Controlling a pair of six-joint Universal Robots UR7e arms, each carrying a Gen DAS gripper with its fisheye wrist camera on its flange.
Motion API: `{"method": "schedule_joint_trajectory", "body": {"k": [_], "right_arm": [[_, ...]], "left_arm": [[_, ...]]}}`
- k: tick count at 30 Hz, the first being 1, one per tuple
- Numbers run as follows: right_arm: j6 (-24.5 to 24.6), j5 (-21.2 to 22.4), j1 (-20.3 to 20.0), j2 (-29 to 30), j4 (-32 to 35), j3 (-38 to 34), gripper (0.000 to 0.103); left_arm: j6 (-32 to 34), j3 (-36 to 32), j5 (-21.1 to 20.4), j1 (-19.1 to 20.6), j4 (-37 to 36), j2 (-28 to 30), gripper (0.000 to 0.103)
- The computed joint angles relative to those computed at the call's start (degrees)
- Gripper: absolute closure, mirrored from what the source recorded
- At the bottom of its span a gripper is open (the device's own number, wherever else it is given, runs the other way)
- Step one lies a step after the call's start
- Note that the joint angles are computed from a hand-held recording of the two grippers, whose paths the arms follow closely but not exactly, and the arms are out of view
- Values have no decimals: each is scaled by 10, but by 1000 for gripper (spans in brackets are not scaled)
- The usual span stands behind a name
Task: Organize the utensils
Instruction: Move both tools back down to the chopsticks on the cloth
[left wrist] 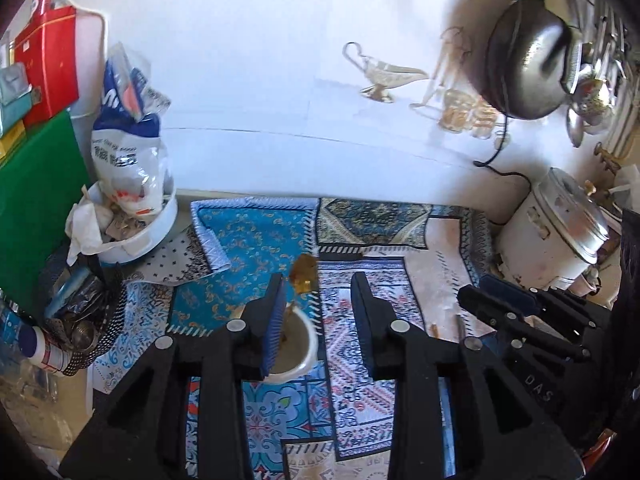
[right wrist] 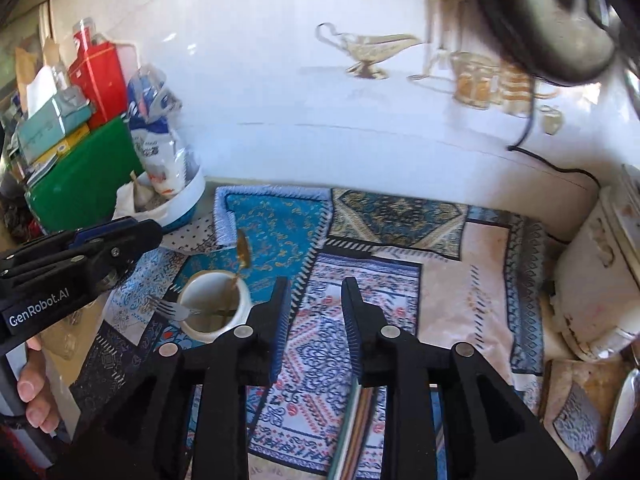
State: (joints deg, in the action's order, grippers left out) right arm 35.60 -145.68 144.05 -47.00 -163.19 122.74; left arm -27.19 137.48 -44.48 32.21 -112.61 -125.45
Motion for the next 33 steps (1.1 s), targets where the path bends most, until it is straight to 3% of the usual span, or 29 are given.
{"method": "schedule_joint_trajectory", "body": {"k": [9, 18, 25, 33], "right_arm": [[152, -41, 9, -98, 116, 74, 72], [304, -15, -19, -172, 235, 146, 72], [337, 26, -59, -189, 232, 197, 72], [312, 68, -108, -171, 157, 238, 72]], "left_arm": [[-9, 31, -44, -26, -40, 46, 61], [6, 65, -119, 28, -107, 157, 61], [24, 87, -141, 78, -133, 243, 61], [27, 103, -174, 112, -150, 287, 61]]}}
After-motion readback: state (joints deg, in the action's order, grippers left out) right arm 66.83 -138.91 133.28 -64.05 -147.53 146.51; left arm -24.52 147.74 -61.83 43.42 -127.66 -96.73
